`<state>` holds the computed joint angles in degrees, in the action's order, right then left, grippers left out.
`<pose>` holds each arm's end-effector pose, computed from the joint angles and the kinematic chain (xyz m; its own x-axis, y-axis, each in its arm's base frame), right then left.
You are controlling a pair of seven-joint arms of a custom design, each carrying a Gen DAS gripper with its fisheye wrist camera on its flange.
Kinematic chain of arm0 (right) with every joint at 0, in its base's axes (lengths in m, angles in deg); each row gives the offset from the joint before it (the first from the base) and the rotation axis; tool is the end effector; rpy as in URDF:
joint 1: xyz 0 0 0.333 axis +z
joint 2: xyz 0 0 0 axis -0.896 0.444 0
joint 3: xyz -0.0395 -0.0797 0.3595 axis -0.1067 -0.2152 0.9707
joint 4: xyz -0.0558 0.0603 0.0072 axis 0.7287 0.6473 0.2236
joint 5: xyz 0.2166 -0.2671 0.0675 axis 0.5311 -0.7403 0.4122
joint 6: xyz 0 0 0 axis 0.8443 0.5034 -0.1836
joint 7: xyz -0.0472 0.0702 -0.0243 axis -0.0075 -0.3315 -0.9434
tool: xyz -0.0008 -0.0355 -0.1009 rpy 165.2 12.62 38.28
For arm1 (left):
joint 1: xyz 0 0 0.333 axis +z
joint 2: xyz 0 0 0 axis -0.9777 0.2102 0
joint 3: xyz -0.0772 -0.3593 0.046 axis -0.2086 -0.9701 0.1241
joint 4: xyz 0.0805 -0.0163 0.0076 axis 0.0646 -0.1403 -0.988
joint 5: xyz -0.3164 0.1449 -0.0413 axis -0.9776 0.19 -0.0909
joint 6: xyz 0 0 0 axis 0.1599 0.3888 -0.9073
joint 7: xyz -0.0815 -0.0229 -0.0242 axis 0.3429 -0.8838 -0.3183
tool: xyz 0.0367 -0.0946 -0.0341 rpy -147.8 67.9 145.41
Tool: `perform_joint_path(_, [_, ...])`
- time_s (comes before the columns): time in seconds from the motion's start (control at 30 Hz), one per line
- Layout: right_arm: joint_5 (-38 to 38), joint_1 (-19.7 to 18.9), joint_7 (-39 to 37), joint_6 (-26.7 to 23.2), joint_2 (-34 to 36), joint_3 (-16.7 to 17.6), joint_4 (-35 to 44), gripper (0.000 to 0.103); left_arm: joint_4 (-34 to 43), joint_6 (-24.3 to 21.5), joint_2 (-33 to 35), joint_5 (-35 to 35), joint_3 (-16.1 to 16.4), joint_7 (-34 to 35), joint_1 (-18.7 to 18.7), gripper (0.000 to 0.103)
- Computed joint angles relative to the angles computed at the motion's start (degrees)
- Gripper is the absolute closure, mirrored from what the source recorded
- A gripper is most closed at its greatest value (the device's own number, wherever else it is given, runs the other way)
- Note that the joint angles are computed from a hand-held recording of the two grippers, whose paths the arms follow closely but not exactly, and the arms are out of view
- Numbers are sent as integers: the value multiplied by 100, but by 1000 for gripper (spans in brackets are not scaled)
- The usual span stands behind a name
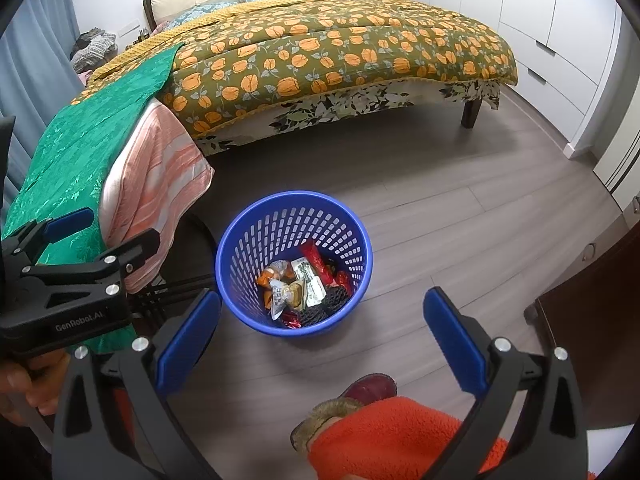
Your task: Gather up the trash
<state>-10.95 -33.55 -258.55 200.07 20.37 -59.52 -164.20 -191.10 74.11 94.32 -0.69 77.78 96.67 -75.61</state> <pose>0.4695 0.3360 0.5631 -0.6072 -0.7897 -0.0878 -0.6365 0.5496 -0.5411 0.6211 -0.0498 0.5603 -0.7841 -0.6176 -0.0618 -0.4762 0.6624 -0.5784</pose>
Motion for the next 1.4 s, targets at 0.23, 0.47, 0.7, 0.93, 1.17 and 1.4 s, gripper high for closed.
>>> perform_joint_path(0.23, [10,10,3,-15,14,0,13,5,-9,7,-6,7,1,-8,-5,5])
perform_joint_path(0.47, [21,15,-8,-42,25,-2,37,5,-17,17,-10,9,1,-12,-10,5])
perform_joint_path(0.7, [23,13,-2,-21,12,-2,6,5,-18,19,-11,13,1,-12,-11,5])
perform_joint_path(0.93, [34,9,-18,-26,11,-2,11,5,-11,20,0,13,3,7,-2,5])
perform_joint_path(1.17, [45,8,-30,-33,23,-3,26,5,-24,35,-13,26,2,-14,-14,5])
perform_joint_path(1.4, [54,9,-21,11,-8,7,-85,5,-24,29,5,16,8,25,5,5])
